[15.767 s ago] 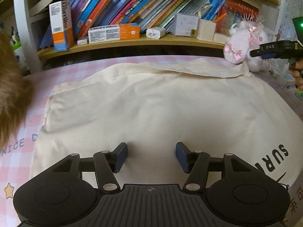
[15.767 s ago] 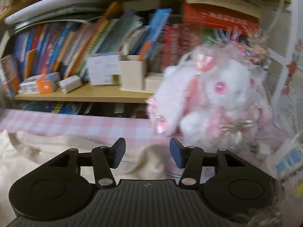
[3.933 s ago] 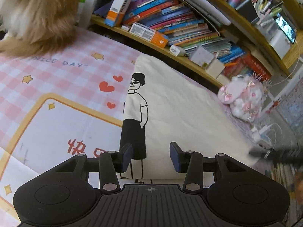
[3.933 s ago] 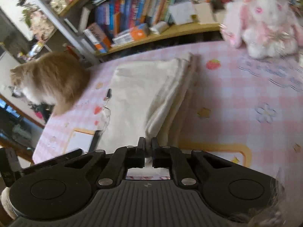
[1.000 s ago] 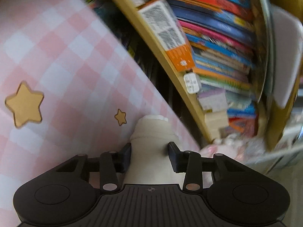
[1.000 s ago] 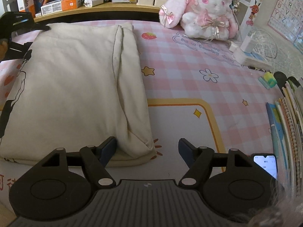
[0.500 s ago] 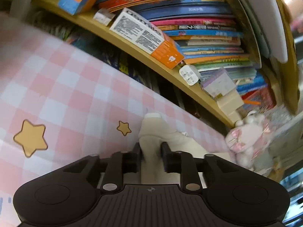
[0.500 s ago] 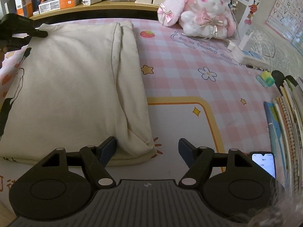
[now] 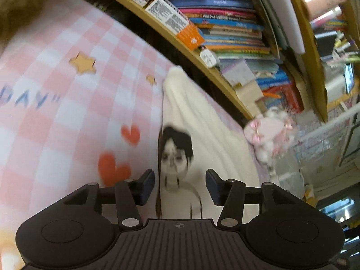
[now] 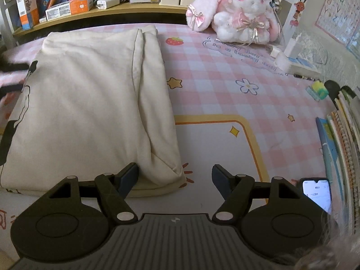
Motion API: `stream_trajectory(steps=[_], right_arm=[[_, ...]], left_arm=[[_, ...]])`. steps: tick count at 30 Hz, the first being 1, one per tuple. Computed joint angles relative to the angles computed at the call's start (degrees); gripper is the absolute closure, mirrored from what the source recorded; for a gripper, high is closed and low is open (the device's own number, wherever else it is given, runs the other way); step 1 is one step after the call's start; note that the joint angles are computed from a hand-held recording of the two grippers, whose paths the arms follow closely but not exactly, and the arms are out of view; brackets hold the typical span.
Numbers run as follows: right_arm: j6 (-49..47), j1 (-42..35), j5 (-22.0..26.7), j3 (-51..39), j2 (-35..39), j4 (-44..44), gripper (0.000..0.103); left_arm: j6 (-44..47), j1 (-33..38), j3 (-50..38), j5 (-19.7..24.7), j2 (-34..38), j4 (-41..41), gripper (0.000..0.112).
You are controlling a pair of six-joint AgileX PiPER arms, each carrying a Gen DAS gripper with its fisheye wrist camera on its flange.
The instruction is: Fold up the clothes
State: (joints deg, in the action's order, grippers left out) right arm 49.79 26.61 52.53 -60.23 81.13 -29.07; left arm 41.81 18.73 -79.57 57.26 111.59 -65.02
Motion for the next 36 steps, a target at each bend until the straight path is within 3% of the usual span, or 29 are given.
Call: stream_trajectory(steps=[5, 10, 14, 16, 19, 20, 21, 25, 32, 35, 36], right_arm=[[-3.79, -4.38, -4.30, 1.66, -1.83, 6.87, 0.037], [-18.11, -10.73, -8.08, 2.93, -3.81, 17.53, 0.038], [-31.33, -16.15, -10.54, 3.86, -5.11, 27.52, 0.055], [-37.86, -17.66, -11.22, 4.33, -5.50, 31.87, 0.066], [-45.60, -18.63, -12.62, 5.87, -6.50, 35.37, 0.076], [-48.15, -19.25, -12.89, 6.43, -6.90, 37.14, 0.078], [-51.07, -20.20, -12.81, 6.79, -7.22, 39.38, 0.081], [-63.30, -25.18, -9.32, 7.28, -8.16, 48.88, 0.086], [-79.72, -35.41, 2.26, 9.33, -10.19, 63.99, 0.086], [-83.89, -37.87, 4.74, 10.15, -10.88, 66.42, 0.081], [-85.20, -38.67, 5.40, 10.38, -11.16, 67.12, 0.075]], left_arm=[[-0.98, 0.18, 9.63, -2.29, -7.78, 0.67, 0.062], [-3.60, -1.47, 17.93, -6.27, -14.85, 0.49, 0.062], [-7.68, -4.39, 21.77, -10.11, -19.46, 3.09, 0.066], [-10.64, -6.21, 22.93, -12.09, -21.51, 5.57, 0.071], [-16.64, -8.77, 23.97, -14.11, -24.21, 11.27, 0.086], [-18.74, -9.55, 24.38, -14.75, -25.11, 13.40, 0.098], [-20.90, -10.31, 24.95, -15.49, -26.19, 15.73, 0.101], [-26.51, -11.39, 27.99, -17.19, -30.98, 21.28, 0.103], [-31.63, -11.23, 32.89, -17.94, -37.77, 26.38, 0.099], [-37.42, -13.60, 34.81, -21.26, -41.30, 31.44, 0.096], [-40.10, -14.91, 35.51, -22.85, -42.75, 33.83, 0.096]])
